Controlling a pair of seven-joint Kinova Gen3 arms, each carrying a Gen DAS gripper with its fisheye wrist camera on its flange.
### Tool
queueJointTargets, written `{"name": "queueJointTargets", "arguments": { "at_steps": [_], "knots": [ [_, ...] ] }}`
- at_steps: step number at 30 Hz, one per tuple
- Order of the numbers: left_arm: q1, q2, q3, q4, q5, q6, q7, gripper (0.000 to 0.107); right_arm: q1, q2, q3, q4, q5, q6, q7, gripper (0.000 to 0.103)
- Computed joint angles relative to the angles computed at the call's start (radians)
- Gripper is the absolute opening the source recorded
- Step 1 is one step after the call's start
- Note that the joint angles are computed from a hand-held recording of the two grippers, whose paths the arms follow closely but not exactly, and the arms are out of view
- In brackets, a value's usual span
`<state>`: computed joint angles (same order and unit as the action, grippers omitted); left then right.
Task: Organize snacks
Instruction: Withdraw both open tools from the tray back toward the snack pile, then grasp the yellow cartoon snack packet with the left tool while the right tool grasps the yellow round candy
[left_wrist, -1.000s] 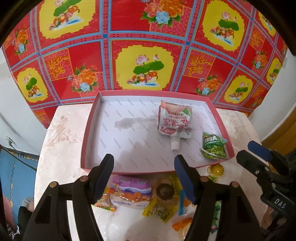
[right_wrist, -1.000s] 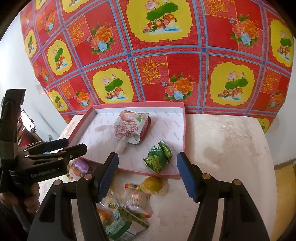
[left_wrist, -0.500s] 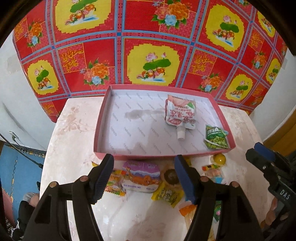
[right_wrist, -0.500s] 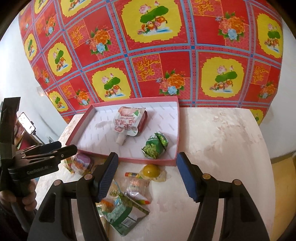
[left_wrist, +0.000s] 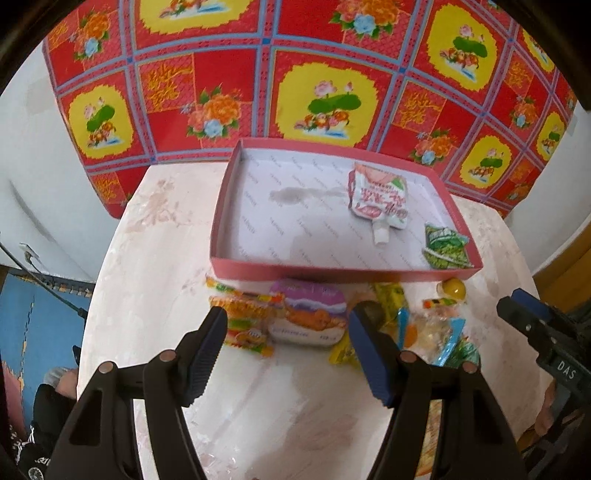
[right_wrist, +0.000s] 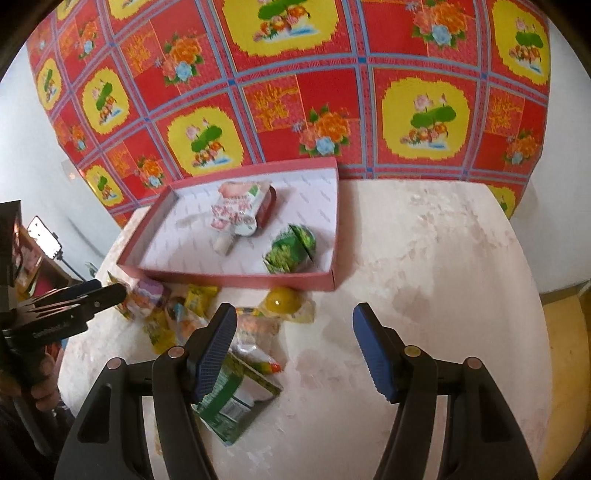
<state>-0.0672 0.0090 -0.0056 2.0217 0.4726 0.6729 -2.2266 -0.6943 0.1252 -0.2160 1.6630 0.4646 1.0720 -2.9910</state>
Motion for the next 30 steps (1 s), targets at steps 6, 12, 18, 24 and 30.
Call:
{"name": "queueJointTargets", "arguments": {
  "at_steps": [6, 12, 18, 24, 30],
  "knots": [
    [-0.023, 0.008, -0.015, 0.017, 0.023, 0.008, -0.047, 0.072, 0.015, 0.008, 0.004, 0.007, -0.034, -0.015, 0.023, 0.067],
    [-0.041, 0.024, -0.016, 0.020, 0.024, 0.010, -0.053, 0.072, 0.031, 0.034, 0.019, 0.002, -0.074, -0.043, 0.073, 0.067],
    [-0.072, 0.033, -0.025, 0.019, 0.055, 0.014, -0.092, 0.072, 0.035, 0.056, 0.037, 0.002, -0.085, -0.060, 0.081, 0.067],
    [-0.093, 0.047, -0.030, 0.017, 0.043, -0.003, -0.052, 0.072, 0.049, 0.063, 0.048, 0.015, -0.106, -0.091, 0.099, 0.058],
    [-0.107, 0.063, -0.016, 0.023, 0.098, -0.016, -0.094, 0.071, 0.051, 0.072, 0.056, 0.025, -0.111, -0.118, 0.103, 0.055]
  ]
}}
